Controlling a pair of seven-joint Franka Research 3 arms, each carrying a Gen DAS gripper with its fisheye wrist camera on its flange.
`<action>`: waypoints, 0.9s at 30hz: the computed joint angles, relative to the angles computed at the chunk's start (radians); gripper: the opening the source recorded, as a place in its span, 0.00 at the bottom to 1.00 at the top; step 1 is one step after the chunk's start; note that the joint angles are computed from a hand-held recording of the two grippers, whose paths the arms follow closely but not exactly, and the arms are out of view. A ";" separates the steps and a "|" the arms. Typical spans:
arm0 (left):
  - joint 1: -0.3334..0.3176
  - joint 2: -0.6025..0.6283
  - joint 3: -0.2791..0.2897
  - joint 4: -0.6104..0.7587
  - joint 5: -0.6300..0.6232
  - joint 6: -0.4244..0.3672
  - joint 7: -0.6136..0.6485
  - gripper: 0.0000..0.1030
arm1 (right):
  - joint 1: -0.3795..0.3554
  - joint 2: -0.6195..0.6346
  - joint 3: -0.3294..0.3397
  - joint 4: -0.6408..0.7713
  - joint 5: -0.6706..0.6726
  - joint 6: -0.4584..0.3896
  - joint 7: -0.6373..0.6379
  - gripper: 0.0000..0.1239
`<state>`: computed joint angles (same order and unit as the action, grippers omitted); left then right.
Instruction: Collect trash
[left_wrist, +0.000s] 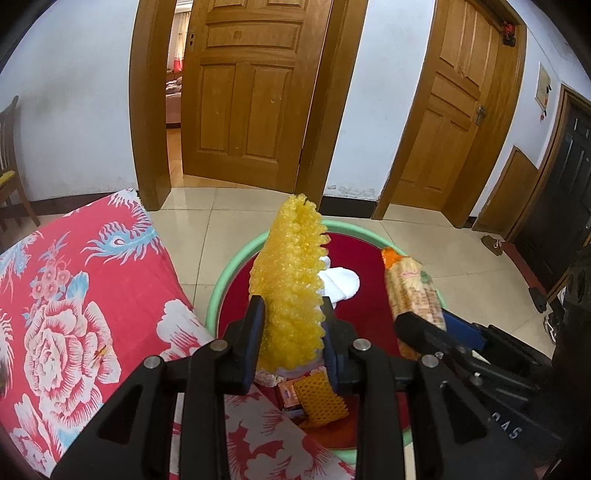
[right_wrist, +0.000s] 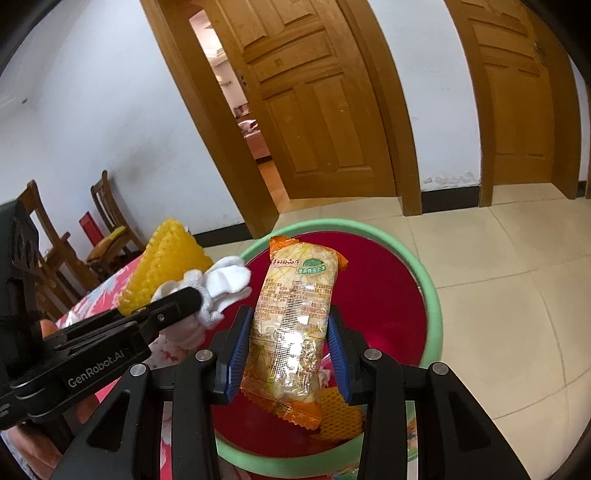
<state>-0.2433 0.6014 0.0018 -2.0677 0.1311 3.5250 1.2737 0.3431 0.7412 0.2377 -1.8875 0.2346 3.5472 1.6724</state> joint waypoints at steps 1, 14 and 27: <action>-0.004 0.000 0.004 0.000 -0.004 0.000 0.001 0.30 | 0.005 0.001 -0.005 0.002 0.003 -0.002 -0.002 0.33; -0.075 -0.002 0.056 -0.008 -0.084 0.009 0.066 0.53 | 0.012 0.006 -0.007 0.011 0.013 -0.011 -0.007 0.33; -0.056 -0.001 0.042 -0.001 -0.075 -0.013 0.052 0.58 | -0.004 0.010 0.003 0.010 0.002 -0.015 -0.002 0.33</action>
<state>-0.2997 0.6008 0.0441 -2.0686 0.0566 3.5118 1.3260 0.3388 0.7515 0.2411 -1.8770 0.2362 3.5322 1.6699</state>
